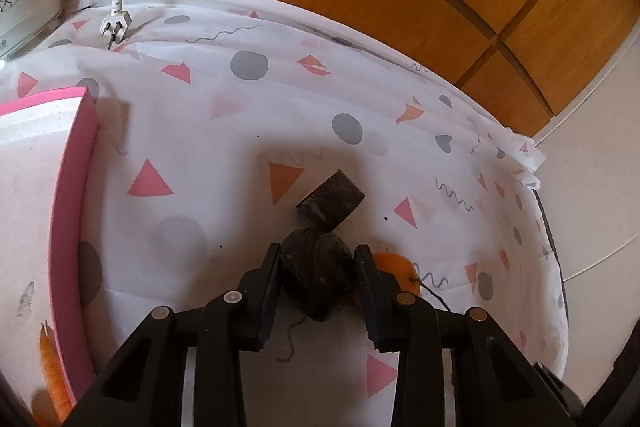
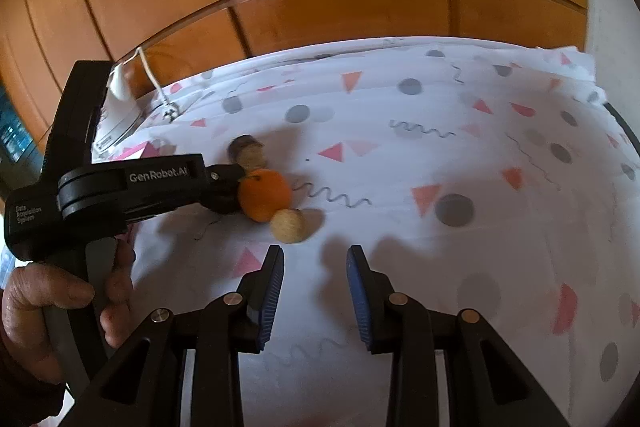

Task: Organize fruits
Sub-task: 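Grasp the second dark round fruit with the left tool, then grasp the small brown round fruit with the right tool while the left tool holds the dark fruit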

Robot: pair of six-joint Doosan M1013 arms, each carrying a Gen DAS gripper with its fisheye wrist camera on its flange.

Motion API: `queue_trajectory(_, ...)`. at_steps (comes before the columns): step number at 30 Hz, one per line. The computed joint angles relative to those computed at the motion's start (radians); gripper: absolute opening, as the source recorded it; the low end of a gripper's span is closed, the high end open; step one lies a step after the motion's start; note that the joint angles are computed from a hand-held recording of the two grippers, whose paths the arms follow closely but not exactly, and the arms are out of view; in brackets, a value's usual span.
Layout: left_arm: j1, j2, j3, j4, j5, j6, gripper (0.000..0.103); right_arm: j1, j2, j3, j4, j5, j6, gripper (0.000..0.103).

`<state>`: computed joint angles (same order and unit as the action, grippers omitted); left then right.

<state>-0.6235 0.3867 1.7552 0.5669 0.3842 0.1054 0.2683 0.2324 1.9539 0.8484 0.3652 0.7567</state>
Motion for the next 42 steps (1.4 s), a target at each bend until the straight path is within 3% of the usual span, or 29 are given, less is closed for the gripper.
queue_trajectory(3,-0.008,-0.009,0.007,0.030,0.009,-0.022,0.028,0.005,0.009,-0.010,0.018,0.013,-0.044,0.033)
queue_trajectory(9,-0.043,-0.034,0.021,0.079,0.087,-0.046,0.025,0.011,0.034,-0.036,-0.008,0.037,-0.065,0.033)
queue_trajectory(16,-0.064,-0.049,0.054,0.116,0.060,-0.076,0.025,0.016,0.066,-0.069,-0.053,0.061,-0.054,0.033)
queue_trajectory(21,-0.064,-0.049,0.052,0.073,0.045,-0.016,0.025,0.019,0.082,-0.082,-0.038,0.071,-0.079,0.033)
queue_trajectory(24,-0.060,-0.045,0.048,0.020,0.035,0.042,0.027,0.020,0.087,-0.086,-0.041,0.074,-0.084,0.026)
queue_trajectory(30,-0.041,-0.036,0.040,-0.091,0.015,0.145,0.039,0.014,0.074,-0.071,-0.009,0.078,-0.123,0.026)
queue_trajectory(36,-0.038,-0.019,0.012,-0.086,0.043,0.170,0.047,-0.003,0.057,-0.043,0.008,0.074,-0.113,0.026)
queue_trajectory(42,-0.049,-0.010,-0.001,0.001,0.097,0.105,0.034,-0.009,0.055,-0.035,0.043,0.067,-0.127,0.026)
